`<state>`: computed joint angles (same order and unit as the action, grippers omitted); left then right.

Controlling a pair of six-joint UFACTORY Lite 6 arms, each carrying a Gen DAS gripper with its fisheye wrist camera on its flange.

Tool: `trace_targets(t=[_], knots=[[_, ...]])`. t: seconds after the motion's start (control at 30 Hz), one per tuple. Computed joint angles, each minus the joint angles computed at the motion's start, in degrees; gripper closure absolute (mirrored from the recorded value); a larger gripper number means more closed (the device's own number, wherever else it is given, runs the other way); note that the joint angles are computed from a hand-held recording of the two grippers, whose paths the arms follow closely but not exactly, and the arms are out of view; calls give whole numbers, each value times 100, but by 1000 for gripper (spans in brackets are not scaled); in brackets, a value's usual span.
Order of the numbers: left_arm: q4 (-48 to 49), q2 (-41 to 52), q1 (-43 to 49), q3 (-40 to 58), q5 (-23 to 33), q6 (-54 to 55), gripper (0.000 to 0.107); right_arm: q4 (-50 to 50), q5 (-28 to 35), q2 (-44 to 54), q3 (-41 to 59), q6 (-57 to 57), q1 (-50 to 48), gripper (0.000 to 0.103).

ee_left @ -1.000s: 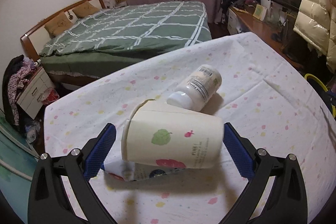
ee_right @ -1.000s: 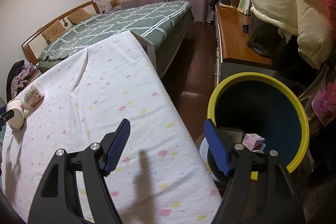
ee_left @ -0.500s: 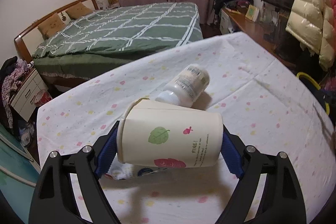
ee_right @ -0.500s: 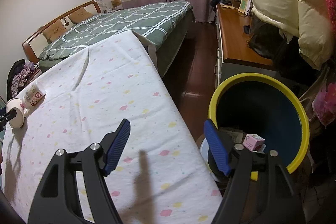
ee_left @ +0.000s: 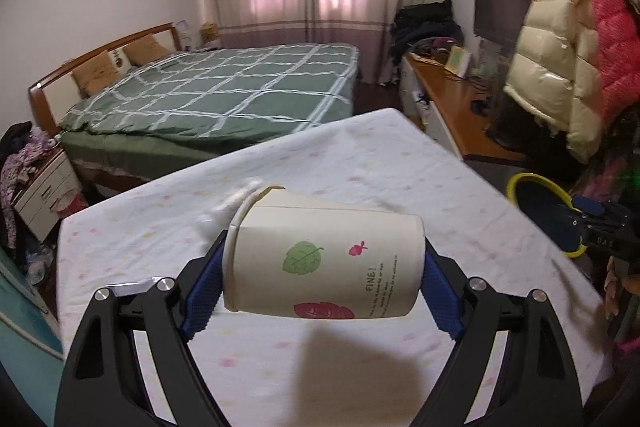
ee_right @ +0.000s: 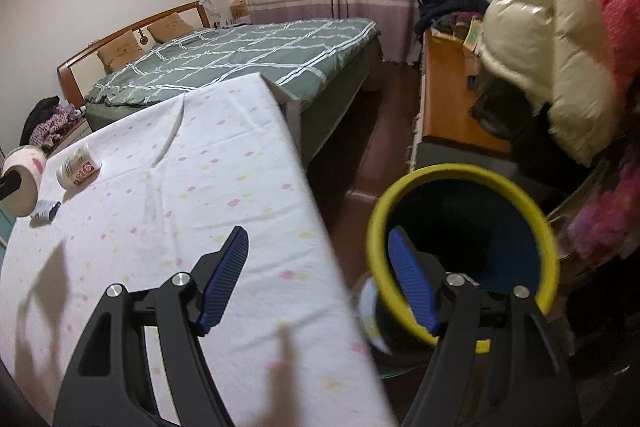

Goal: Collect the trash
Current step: 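Carry the white paper cup to the yellow bin and open the left tool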

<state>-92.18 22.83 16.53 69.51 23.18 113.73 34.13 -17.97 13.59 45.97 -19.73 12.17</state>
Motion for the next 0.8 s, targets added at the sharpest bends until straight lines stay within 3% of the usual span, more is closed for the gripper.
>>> trace_targets(t=[0.1, 0.27, 0.43, 0.57, 0.7, 0.8], knots=[[-362, -217, -663, -322, -102, 84, 22, -491, 70, -711, -679, 298, -395, 34], [-578, -50, -2016, -190, -474, -247, 22, -2259, 358, -1850, -1697, 1723, -1289, 34], [1617, 1041, -3415, 1265, -927, -3122, 22, -5056, 579, -2931, -2534, 3992, -2386, 34], [3599, 2320, -4234, 2919, -888, -5521, 22, -7455, 389, -3386, -2960, 5857, -3450, 34], [5863, 3659, -4865, 4901, -545, -7919, 22, -9371, -91, -3348, -3012, 7183, -4509, 34], [7471, 4726, -5206, 6700, 36, -9718, 21, -9867, -350, -3258, -2988, 7416, -4971, 34]])
